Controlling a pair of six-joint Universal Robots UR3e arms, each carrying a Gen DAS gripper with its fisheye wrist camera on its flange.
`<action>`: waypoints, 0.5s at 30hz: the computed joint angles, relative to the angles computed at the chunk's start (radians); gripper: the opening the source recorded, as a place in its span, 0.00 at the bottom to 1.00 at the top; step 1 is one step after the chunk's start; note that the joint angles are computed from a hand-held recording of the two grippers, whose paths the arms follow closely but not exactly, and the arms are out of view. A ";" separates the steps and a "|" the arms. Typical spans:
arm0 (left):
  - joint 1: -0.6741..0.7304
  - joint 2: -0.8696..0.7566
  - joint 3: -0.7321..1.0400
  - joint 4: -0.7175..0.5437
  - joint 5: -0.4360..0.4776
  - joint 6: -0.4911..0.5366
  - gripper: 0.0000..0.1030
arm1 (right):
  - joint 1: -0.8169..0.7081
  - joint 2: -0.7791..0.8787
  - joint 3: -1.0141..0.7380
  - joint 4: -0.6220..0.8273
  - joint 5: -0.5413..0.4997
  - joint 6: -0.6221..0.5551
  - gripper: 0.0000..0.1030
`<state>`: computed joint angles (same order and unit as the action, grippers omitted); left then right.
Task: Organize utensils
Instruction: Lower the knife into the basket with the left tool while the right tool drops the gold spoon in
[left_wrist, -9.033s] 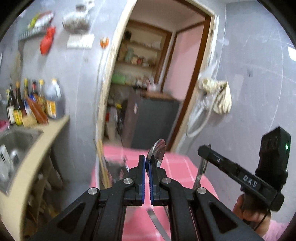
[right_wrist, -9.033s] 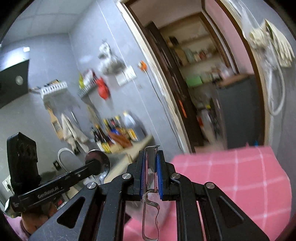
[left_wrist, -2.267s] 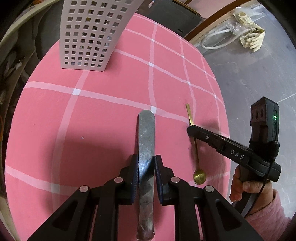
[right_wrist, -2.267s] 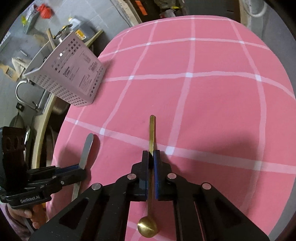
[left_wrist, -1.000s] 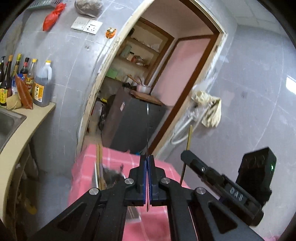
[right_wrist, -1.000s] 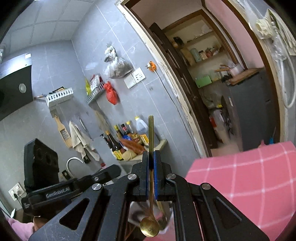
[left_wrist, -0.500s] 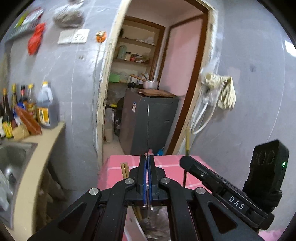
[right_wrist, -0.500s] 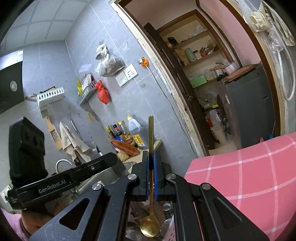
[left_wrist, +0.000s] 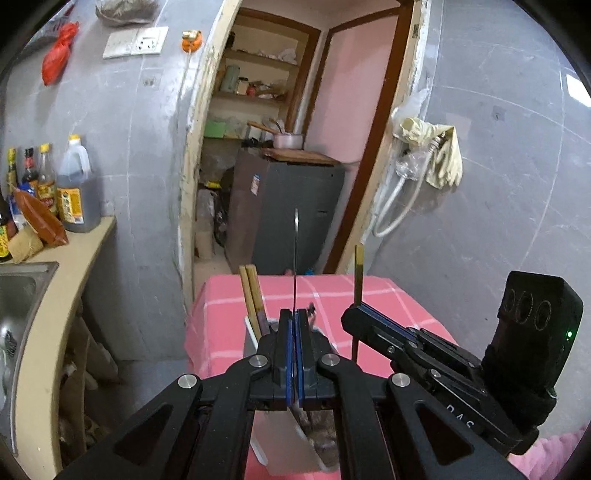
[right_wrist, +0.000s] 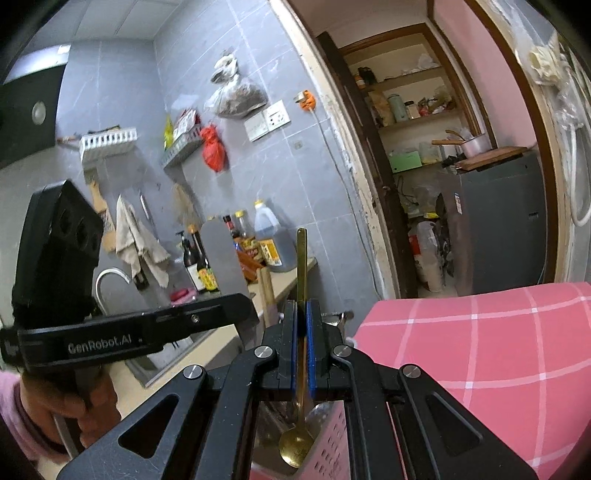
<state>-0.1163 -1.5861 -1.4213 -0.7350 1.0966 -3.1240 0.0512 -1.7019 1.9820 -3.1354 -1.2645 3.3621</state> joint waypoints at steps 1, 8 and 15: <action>0.007 0.006 -0.002 -0.016 -0.013 0.009 0.02 | 0.003 -0.011 0.003 0.013 -0.004 -0.011 0.04; 0.056 0.017 0.003 -0.101 -0.095 0.027 0.02 | -0.007 -0.072 0.024 0.083 -0.001 -0.029 0.05; 0.074 0.025 -0.004 -0.121 -0.128 0.038 0.03 | -0.005 -0.115 0.034 0.133 -0.037 -0.003 0.05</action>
